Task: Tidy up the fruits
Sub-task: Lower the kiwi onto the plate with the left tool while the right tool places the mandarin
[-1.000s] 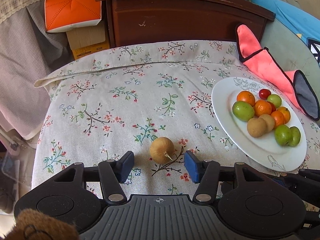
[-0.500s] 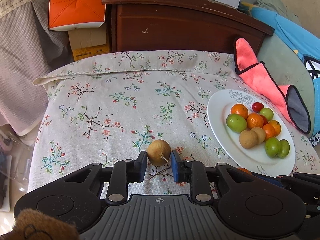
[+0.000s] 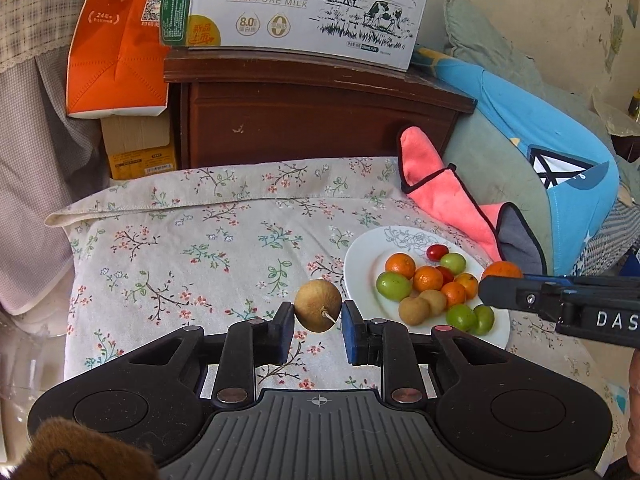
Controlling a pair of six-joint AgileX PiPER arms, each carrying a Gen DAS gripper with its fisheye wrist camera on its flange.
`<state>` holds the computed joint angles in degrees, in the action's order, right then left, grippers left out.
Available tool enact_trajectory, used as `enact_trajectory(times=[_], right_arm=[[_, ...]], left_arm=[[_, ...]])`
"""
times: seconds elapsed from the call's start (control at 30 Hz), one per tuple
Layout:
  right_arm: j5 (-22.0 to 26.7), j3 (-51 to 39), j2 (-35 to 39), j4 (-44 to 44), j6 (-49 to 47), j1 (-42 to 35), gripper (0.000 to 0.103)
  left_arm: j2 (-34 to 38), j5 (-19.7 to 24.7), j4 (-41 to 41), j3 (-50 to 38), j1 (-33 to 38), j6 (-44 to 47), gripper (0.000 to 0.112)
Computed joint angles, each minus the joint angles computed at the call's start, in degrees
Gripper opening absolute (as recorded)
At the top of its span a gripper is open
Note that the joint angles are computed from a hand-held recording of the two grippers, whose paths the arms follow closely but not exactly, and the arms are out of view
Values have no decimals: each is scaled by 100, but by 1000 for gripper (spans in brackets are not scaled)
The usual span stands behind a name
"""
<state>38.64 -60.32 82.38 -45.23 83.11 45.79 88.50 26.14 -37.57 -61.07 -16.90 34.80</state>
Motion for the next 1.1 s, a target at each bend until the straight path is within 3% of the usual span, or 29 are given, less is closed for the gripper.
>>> enact_trajectory(times=[0.17,0.4,0.87,1.1], right_arm=[[54,369,-527,-20,-28,-321,30],[-28,440,-480,57,166,-726,30],[-1037,344,23,153,-8,-1486,30],[-1590,330,411,210,-165,-1825,30]], left_arm=[[208,200,222,-260,-125,57,23],[616,500,-20,-875,-312,536,23],[1235,824,-662,-1228,-688,739,23],[1375,594,-599,-1139,-917,662,23]])
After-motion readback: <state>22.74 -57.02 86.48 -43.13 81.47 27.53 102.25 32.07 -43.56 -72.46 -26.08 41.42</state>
